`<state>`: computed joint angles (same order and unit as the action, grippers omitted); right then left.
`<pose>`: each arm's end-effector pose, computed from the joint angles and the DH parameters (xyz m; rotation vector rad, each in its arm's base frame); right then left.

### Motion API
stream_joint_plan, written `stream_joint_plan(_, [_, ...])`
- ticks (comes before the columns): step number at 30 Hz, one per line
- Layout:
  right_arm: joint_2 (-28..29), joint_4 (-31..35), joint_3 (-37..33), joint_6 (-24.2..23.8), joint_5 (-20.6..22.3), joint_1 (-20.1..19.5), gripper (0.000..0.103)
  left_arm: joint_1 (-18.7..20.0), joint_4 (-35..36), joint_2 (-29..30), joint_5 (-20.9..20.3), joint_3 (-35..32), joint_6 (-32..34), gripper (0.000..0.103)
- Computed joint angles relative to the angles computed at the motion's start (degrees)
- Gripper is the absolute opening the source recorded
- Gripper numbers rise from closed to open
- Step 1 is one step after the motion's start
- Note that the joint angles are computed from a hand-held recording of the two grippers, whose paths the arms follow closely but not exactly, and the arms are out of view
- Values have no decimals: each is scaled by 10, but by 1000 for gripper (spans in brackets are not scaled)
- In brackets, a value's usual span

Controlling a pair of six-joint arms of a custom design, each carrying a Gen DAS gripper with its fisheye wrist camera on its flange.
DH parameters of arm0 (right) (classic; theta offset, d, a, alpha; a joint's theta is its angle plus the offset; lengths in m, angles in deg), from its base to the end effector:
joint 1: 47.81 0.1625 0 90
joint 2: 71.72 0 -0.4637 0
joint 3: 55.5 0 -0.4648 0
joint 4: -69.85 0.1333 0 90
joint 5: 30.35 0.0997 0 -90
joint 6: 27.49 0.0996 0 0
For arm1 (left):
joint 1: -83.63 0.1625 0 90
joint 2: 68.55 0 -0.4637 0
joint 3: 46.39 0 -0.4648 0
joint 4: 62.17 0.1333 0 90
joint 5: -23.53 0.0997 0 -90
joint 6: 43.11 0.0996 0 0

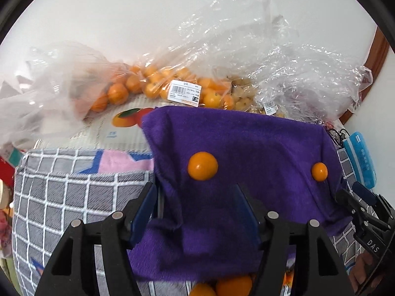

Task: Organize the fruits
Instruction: 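Withdraw both tools from the towel back toward the fruit row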

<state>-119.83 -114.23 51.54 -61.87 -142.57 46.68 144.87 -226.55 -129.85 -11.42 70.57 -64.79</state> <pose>0.1489 -0.6745 0.0916 0.6967 -2.4496 0.6491 -0.0991 -0.6273 0.1634 -0.0543 2.2730 -0.8408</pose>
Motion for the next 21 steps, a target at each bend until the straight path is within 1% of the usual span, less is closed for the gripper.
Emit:
stream_joint_plan(2, [-12,-12,16,-5,-1,3,71,-7,19,-13,7,10,-18,63])
stream_joint_plan(6, [-28,-44,41,-14,-7,9,71,-20,35,-25,17,24,-35,63])
stream_joint_plan(9, [-42,-21,52,-5,-19,12,71,-31,41,-37,20,39,-41,63])
stream_joint_plan(11, [-50,-11,59,1,-22,13,71,-39,33,-44,22,51,-47,63])
stream_joint_plan(14, [-65,-11,77,8,-14,13,71,-51,32,-54,23,67,-60,63])
stream_joint_plan(17, [-83,-14,98,15,-4,14,71,-68,56,-59,52,81,-86,63])
stream_joint_plan(21, [-98,-26,122,11,1,15,71,-83,38,-69,55,104,-90,63])
